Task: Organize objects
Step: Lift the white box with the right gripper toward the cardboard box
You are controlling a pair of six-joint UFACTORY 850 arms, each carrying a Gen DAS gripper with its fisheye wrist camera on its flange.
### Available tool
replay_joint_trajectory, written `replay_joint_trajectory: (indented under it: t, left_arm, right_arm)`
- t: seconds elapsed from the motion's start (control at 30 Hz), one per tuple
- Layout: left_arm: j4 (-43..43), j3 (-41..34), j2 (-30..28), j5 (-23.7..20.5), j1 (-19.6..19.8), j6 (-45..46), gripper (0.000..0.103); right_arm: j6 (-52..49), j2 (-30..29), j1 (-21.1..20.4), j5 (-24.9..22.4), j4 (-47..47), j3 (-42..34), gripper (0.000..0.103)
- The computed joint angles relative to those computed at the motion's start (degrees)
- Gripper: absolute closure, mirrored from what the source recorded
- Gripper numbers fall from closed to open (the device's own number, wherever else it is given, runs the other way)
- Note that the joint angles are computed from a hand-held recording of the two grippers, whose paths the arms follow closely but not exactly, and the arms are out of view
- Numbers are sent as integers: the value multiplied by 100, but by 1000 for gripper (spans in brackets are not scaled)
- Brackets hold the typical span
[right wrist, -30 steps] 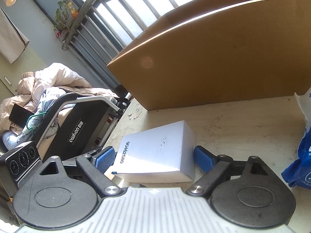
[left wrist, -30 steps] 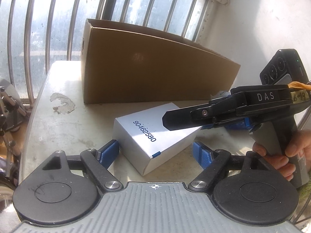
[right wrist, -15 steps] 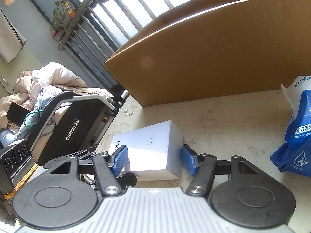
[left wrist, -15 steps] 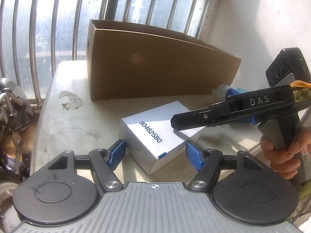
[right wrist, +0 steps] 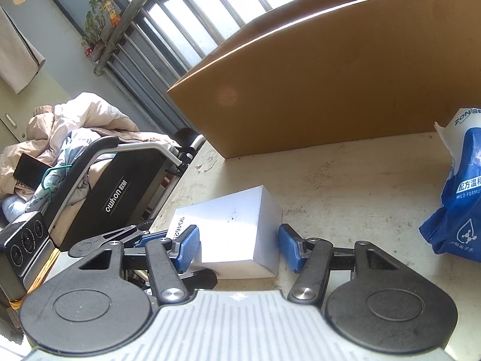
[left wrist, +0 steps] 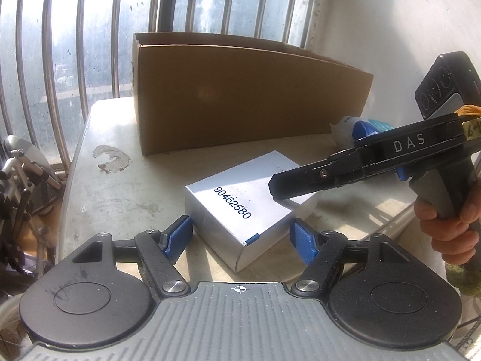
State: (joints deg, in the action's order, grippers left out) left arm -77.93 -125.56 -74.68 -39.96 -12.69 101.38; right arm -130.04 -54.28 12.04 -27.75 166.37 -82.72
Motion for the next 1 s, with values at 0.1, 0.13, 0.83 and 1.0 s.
replay_joint_trajectory:
  t: [0.1,0.13,0.83,1.0]
  left_arm:
    - [19,1,3,84,-24,55,30]
    - [27,0,4,105,-30,65,29]
    - [-561,468,228,566,-154,1014,22]
    - [-764,550,257,582,-160,1200,22]
  right_arm:
    - [-5,-3,1,-5,0,0,41]
    - [-5,-3,1,-5,0,0,41]
    - [-299,9,9,-12,86,21,41]
    - [-397,6,16,-41,168,38,41]
